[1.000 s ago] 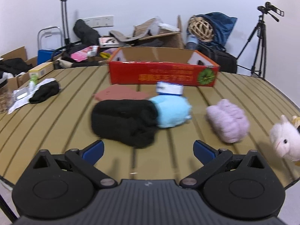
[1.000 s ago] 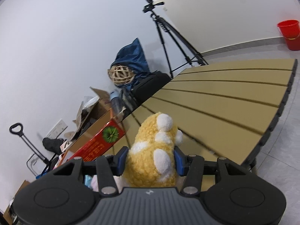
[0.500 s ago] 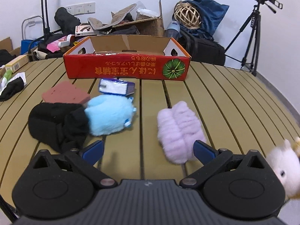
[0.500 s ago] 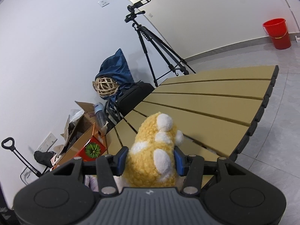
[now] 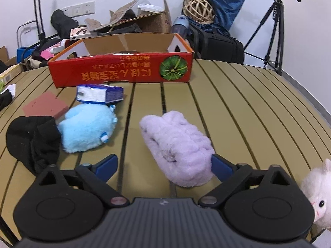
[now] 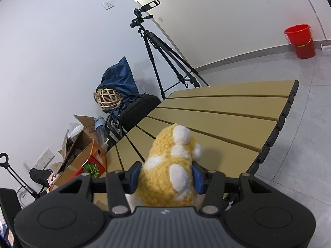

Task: Collect trash
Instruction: 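Close the left gripper on the lilac fuzzy sock while the right holds the dog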

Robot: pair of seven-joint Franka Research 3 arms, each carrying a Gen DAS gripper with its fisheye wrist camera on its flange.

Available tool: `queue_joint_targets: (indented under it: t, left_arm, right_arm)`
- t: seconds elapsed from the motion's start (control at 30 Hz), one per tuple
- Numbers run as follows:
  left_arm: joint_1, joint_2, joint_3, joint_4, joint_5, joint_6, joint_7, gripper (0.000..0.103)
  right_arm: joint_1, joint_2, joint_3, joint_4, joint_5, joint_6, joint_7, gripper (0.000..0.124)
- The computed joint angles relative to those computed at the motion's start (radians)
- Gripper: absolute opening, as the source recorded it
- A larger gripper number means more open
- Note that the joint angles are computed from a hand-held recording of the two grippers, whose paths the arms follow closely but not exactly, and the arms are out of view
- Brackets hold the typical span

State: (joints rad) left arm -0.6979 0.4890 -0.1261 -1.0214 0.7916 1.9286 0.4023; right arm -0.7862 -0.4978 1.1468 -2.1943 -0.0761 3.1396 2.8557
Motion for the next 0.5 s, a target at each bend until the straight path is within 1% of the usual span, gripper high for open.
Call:
queue_joint_targets:
  t: [0.1, 0.2, 0.27, 0.37, 0.47, 0.5]
  left_arm:
    - [-0.002, 0.006, -0.003, 0.005, 0.0, 0.007, 0.016, 0.085]
    - [0.002, 0.009, -0.007, 0.006, -0.014, 0.028, 0.036, 0.073]
    - [0.011, 0.005, -0.013, -0.004, -0.03, 0.057, 0.049, 0.06]
    - [0.011, 0.016, -0.017, 0.011, -0.048, 0.076, 0.079, 0.044]
    - [-0.007, 0.028, -0.004, 0.032, -0.034, 0.062, 0.095, 0.034]
    - [-0.011, 0.025, -0.001, 0.029, -0.03, 0.061, 0.094, 0.034]
  right_arm:
    - [0.0, 0.002, -0.001, -0.003, 0.001, 0.003, 0.003, 0.049]
    - [-0.012, 0.007, 0.012, 0.005, 0.001, 0.003, 0.007, 0.049]
    - [-0.011, 0.008, 0.012, 0.003, 0.002, 0.006, 0.007, 0.049]
    - [-0.009, 0.009, 0.01, 0.0, 0.006, 0.012, 0.009, 0.049]
    - [-0.003, 0.01, 0.002, -0.007, 0.012, 0.018, 0.008, 0.049]
    - [0.001, 0.012, -0.002, -0.01, 0.014, 0.022, 0.007, 0.049]
